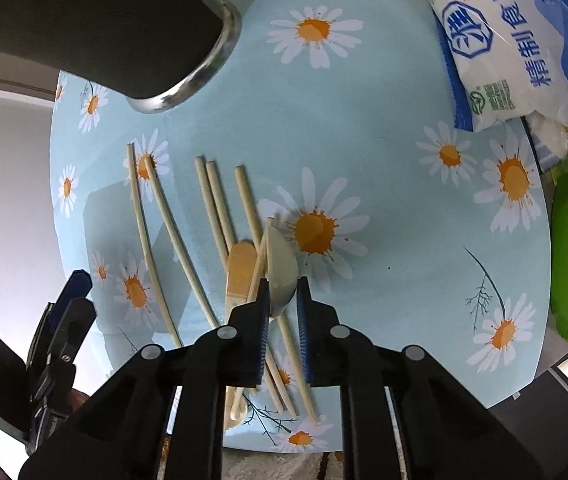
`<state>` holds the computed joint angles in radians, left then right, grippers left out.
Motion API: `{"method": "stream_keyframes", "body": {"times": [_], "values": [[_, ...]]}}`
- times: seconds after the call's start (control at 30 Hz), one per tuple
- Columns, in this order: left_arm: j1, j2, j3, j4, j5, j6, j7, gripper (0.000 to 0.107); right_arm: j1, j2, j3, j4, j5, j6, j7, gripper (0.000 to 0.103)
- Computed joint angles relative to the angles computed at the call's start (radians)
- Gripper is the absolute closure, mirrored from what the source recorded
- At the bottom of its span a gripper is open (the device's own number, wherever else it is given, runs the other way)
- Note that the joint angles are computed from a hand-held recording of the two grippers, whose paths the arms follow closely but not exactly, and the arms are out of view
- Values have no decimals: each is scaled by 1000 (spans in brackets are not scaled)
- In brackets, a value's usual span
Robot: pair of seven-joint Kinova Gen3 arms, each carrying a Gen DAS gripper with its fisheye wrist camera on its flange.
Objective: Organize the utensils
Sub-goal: 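Grasp a chopstick with left tool while right tool grasps a wooden spoon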
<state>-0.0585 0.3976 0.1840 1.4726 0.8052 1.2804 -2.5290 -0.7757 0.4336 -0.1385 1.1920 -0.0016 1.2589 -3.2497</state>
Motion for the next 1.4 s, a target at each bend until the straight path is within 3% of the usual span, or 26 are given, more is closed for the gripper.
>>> {"method": "stream_keyframes", "body": {"times": [0.17,0.5,0.77,0.93,1.07,1.2,1.33,1.4], "values": [[25,14,-5,-26,-42,-3,43,74,2,-36,-2,44,11,-34,-5,95],[86,38,-4,-85,-171,-21,188,74,27,-111,-23,134,28,-103,46,95],[211,24,-19,-141,-367,-42,385,74,49,-182,-39,177,60,-146,122,95],[311,36,-27,-196,-521,-34,519,74,81,-234,-54,242,40,-224,173,95],[392,77,-36,-281,-639,28,628,74,97,-273,-64,285,36,-265,202,95],[445,117,-43,-355,-714,88,705,81,109,-300,-73,310,47,-289,222,95],[477,140,-54,-398,-762,111,769,99,132,-326,-82,355,20,-344,255,95],[484,149,-56,-412,-777,119,789,104,145,-330,-85,369,3,-369,280,95]]}}
